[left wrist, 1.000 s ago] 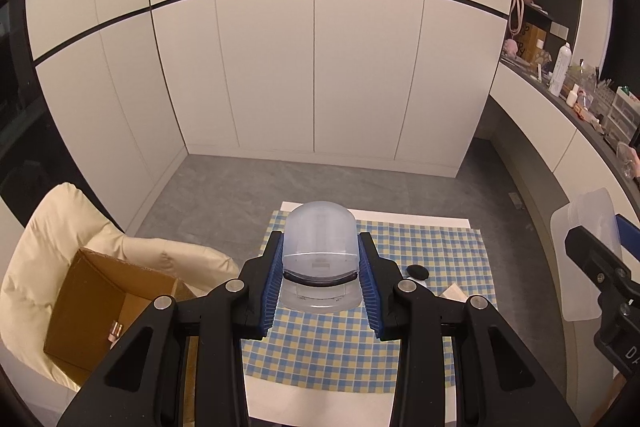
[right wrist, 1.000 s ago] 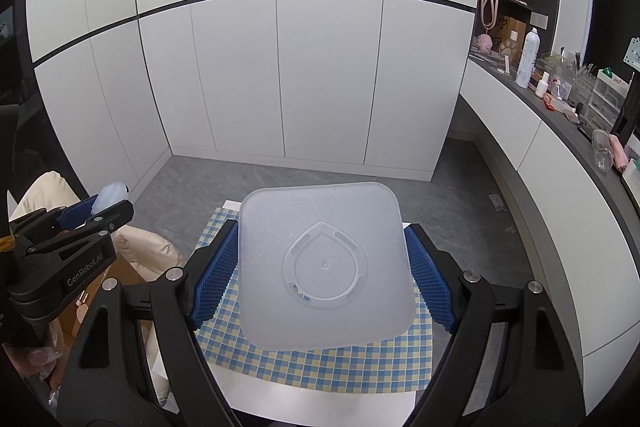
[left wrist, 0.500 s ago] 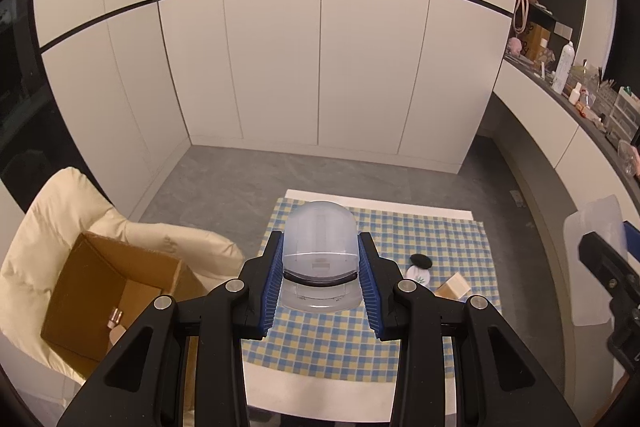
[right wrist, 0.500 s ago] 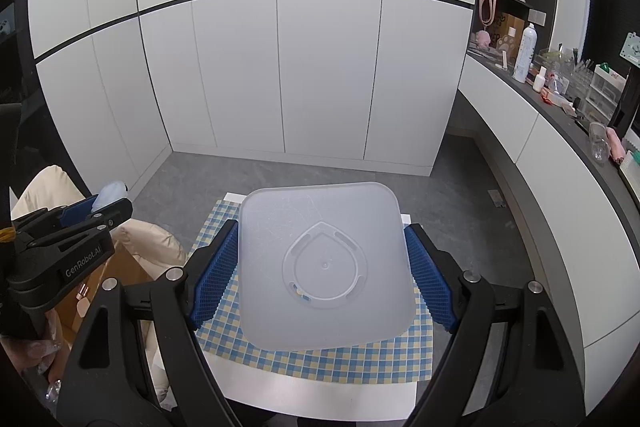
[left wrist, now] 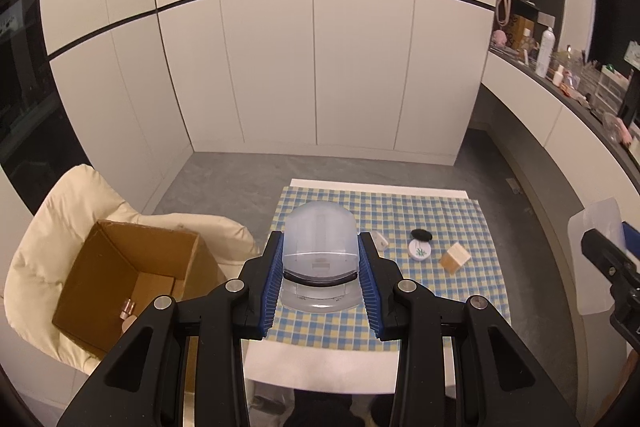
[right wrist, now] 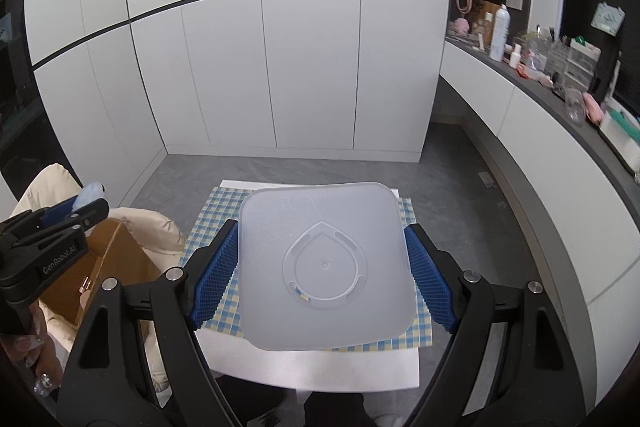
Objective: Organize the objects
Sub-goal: 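Carry the clear container with the left tool while the right tool carries the square box to the cardboard box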
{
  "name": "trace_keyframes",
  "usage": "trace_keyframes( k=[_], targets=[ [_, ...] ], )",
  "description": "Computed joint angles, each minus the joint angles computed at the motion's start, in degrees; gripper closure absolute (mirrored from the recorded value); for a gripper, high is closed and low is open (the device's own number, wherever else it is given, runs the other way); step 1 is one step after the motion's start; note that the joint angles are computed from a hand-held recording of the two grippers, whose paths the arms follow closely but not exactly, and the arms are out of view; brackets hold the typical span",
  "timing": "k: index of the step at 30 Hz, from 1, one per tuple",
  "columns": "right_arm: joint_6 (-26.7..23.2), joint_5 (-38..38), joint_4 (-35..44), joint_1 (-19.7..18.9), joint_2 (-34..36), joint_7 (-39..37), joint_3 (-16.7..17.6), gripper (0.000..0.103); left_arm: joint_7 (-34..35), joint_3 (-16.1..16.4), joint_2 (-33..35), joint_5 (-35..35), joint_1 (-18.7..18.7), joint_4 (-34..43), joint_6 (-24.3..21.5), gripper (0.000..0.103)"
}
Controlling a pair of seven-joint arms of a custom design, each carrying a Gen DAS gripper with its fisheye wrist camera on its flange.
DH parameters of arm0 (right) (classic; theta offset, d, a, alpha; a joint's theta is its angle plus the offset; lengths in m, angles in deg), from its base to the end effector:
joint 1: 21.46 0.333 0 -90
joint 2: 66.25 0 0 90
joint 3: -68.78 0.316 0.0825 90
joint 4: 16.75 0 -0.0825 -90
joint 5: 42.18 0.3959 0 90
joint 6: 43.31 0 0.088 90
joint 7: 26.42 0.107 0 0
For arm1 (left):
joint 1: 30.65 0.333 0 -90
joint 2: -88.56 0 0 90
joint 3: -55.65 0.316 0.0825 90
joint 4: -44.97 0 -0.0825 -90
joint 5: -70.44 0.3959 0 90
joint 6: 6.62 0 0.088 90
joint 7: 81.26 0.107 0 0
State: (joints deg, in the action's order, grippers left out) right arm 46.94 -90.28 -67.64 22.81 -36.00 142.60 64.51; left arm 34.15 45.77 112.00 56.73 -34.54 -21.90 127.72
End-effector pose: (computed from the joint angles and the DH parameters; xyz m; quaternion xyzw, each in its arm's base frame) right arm 0.5807 0.4087 0.6538 -0.3660 0.8255 -0.3905 0.1793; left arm 0.7191 -0.1464 0.6586 -0.4505 0.7987 -0.3442 0.2019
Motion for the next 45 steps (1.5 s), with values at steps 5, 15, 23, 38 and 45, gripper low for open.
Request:
trace_keyframes(
  k=[5, 15, 23, 38, 45],
  targets=[
    [0.58, 0.30, -7.60, 1.28, -4.25, 6.09, 2.11, 0.019, 4.94, -0.55, -6.59, -4.68, 2.72, -10.00, 1.75, 0.068],
    [-0.23, 2.14, -14.81, 2.24, -7.34, 13.75, 6.66, 0.019, 9.85, 1.35, -13.35, -7.46, 4.04, -21.58, 3.12, 0.068],
    [1.07, 4.73, -19.74, 2.30, -8.95, 18.43, 9.16, 0.019, 12.24, 3.09, -16.51, -7.28, 5.39, -27.99, 2.29, 0.068],
    [-0.88, 8.44, -14.81, 5.67, -4.42, 18.94, 9.58, 0.019, 15.53, 4.88, -18.93, -11.55, 8.35, -32.52, 1.52, 0.068],
    [-3.93, 8.10, -10.61, 7.29, -2.18, 17.65, 8.35, 0.019, 16.69, 5.00, -18.80, -12.54, 8.74, -32.23, 0.83, 0.068]
  ],
)
